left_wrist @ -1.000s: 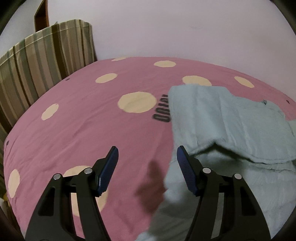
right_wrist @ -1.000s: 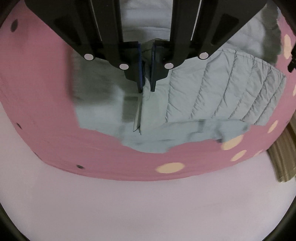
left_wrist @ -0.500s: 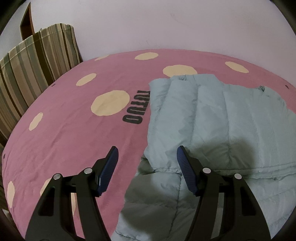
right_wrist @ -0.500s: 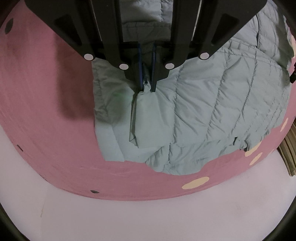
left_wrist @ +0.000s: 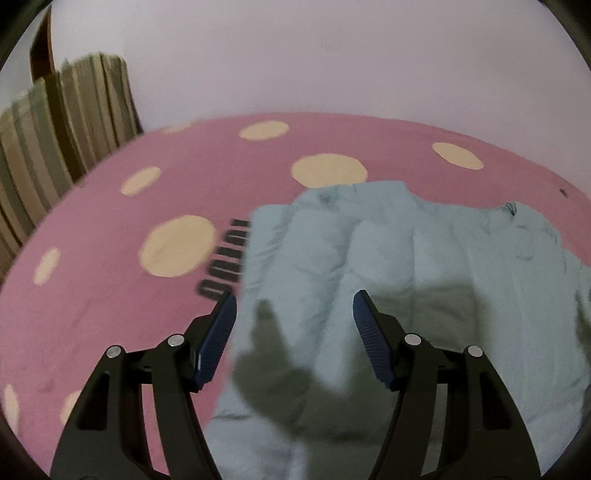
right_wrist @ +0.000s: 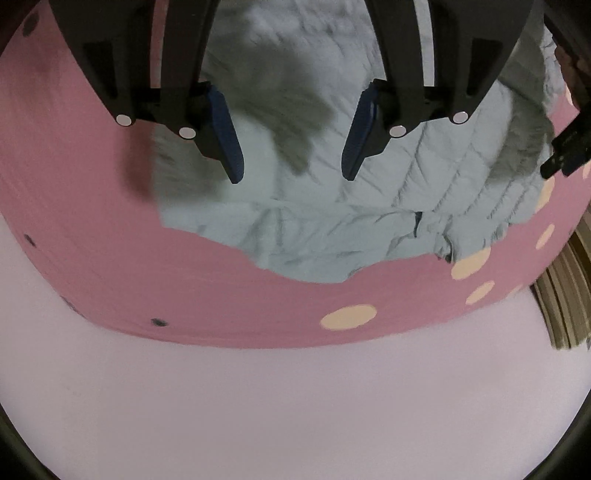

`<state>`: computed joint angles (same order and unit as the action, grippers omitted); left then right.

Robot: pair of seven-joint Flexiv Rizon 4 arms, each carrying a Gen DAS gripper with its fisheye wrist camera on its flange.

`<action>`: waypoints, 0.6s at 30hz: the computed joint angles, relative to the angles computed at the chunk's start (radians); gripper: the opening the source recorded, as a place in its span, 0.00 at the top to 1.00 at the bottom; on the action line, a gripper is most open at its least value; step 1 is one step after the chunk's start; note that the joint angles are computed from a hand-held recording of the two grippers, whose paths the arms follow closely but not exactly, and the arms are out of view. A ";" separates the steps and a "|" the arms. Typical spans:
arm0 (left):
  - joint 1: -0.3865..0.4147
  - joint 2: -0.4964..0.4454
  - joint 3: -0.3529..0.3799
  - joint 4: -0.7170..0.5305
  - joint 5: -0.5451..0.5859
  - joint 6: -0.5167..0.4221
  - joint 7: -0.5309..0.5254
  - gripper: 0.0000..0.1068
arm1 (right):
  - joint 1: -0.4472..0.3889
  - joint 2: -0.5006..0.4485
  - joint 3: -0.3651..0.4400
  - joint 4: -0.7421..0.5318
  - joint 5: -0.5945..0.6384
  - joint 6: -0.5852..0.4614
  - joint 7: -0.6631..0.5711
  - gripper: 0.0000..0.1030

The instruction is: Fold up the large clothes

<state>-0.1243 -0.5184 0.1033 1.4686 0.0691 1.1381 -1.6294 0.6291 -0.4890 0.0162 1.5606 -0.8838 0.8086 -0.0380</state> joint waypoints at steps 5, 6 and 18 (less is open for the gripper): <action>-0.047 -0.090 0.052 -0.123 0.071 -0.105 -0.055 0.39 | -0.011 -0.082 0.012 -0.079 0.100 -0.025 -0.082 0.46; -0.047 -0.095 0.051 -0.129 0.080 -0.115 -0.055 0.39 | -0.010 -0.088 0.012 -0.080 0.117 -0.028 -0.092 0.46; -0.059 -0.036 0.065 -0.046 0.155 -0.041 -0.090 0.38 | 0.041 -0.049 -0.026 -0.031 0.091 -0.034 -0.069 0.46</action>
